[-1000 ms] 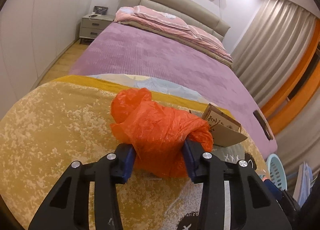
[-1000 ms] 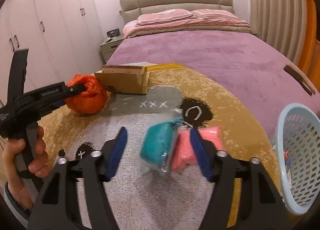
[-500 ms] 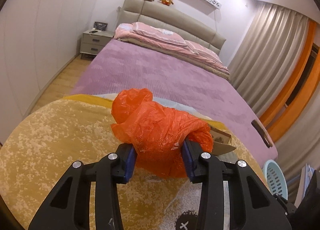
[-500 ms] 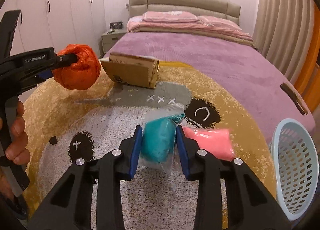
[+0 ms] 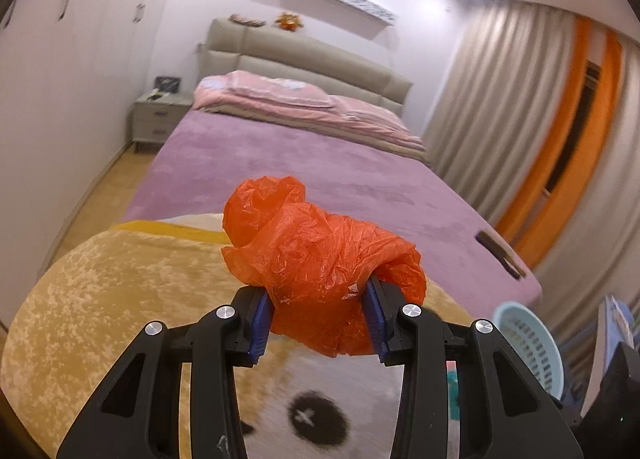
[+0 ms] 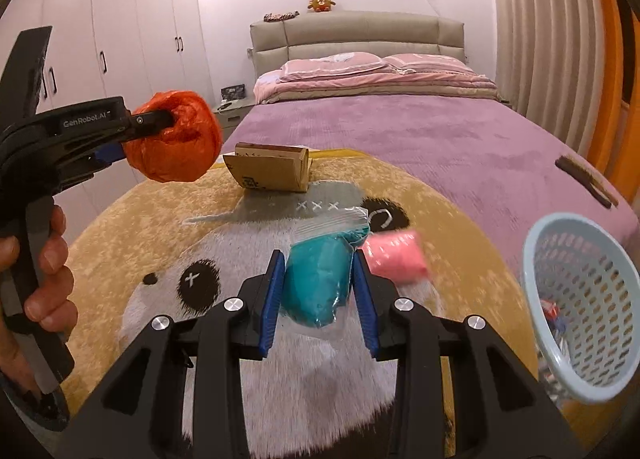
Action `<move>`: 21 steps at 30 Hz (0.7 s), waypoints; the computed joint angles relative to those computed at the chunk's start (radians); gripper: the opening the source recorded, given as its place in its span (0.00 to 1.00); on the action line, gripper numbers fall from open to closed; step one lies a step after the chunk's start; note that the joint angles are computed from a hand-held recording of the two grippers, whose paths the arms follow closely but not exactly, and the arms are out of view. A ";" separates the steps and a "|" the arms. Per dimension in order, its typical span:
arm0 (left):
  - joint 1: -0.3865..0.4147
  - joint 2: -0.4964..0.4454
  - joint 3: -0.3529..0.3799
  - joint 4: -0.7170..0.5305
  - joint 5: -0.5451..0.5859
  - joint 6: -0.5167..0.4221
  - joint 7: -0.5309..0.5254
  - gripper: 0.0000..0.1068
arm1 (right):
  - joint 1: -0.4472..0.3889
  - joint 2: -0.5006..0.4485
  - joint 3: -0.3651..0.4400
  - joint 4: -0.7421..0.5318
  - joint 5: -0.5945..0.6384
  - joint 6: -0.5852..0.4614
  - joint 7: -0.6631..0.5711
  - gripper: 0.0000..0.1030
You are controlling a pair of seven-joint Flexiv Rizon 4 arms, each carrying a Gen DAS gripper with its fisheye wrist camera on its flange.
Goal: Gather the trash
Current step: 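Grasp the teal packet with the right tool while the left tool lifts the orange bag, then carry the orange bag and teal packet over the basket and release both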
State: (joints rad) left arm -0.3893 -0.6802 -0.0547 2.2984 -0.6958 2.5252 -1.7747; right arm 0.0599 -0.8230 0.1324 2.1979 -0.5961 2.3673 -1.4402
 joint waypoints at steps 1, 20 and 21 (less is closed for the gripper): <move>-0.019 0.007 -0.001 -0.004 -0.009 0.001 0.020 0.36 | -0.013 0.007 0.003 0.013 -0.006 0.008 0.003 0.30; -0.130 0.031 -0.046 -0.146 -0.017 -0.049 0.184 0.36 | -0.237 0.095 -0.061 0.049 -0.151 0.128 0.197 0.30; -0.129 0.026 -0.047 -0.159 -0.011 -0.055 0.193 0.36 | -0.245 0.094 -0.069 0.043 -0.152 0.130 0.199 0.30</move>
State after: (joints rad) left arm -0.5185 -0.6546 -0.1014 2.1395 -0.7073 2.4703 -1.5819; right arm -0.1846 -0.7289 0.0632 2.2408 -0.7477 2.4971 -1.2410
